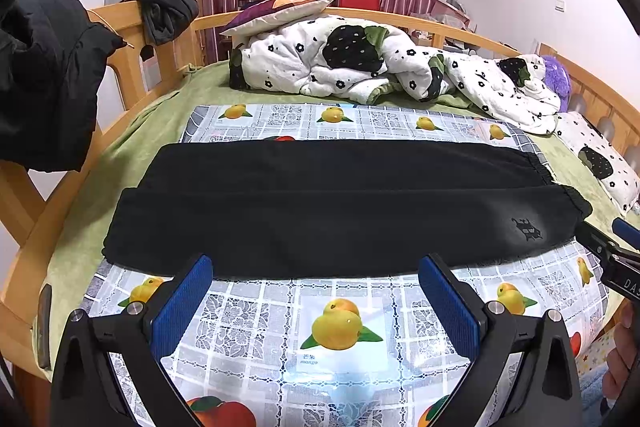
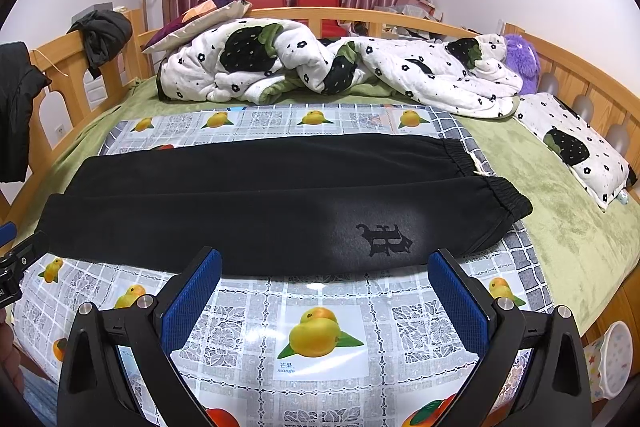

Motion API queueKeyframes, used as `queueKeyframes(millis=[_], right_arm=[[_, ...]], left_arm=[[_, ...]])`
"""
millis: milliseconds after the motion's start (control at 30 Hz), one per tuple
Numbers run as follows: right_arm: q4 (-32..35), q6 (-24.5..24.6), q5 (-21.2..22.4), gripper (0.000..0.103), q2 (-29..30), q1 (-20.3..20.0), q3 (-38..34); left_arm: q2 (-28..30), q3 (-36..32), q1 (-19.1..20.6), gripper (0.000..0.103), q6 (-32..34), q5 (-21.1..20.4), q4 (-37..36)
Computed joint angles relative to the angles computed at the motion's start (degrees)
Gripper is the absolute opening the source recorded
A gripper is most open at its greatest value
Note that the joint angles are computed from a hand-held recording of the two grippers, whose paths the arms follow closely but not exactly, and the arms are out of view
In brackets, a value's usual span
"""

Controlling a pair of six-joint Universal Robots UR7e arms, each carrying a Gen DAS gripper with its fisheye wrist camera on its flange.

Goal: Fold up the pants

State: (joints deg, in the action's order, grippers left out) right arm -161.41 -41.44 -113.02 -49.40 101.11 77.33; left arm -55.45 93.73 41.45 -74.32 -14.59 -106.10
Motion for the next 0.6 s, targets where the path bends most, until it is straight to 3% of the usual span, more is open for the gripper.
queueKeyframes(millis=[433, 600], right_arm=[[0.17, -0.2, 0.14, 0.102, -0.24, 0.14, 0.16], [4.63, 1.39, 2.88, 0.102, -1.6, -0.02, 0.09]], left_arm=[[-0.45, 0.61, -0.17, 0.103, 1.2, -0.25, -1.48], [-1.52, 1.56, -1.65, 0.103, 3.58, -0.8, -3.88]])
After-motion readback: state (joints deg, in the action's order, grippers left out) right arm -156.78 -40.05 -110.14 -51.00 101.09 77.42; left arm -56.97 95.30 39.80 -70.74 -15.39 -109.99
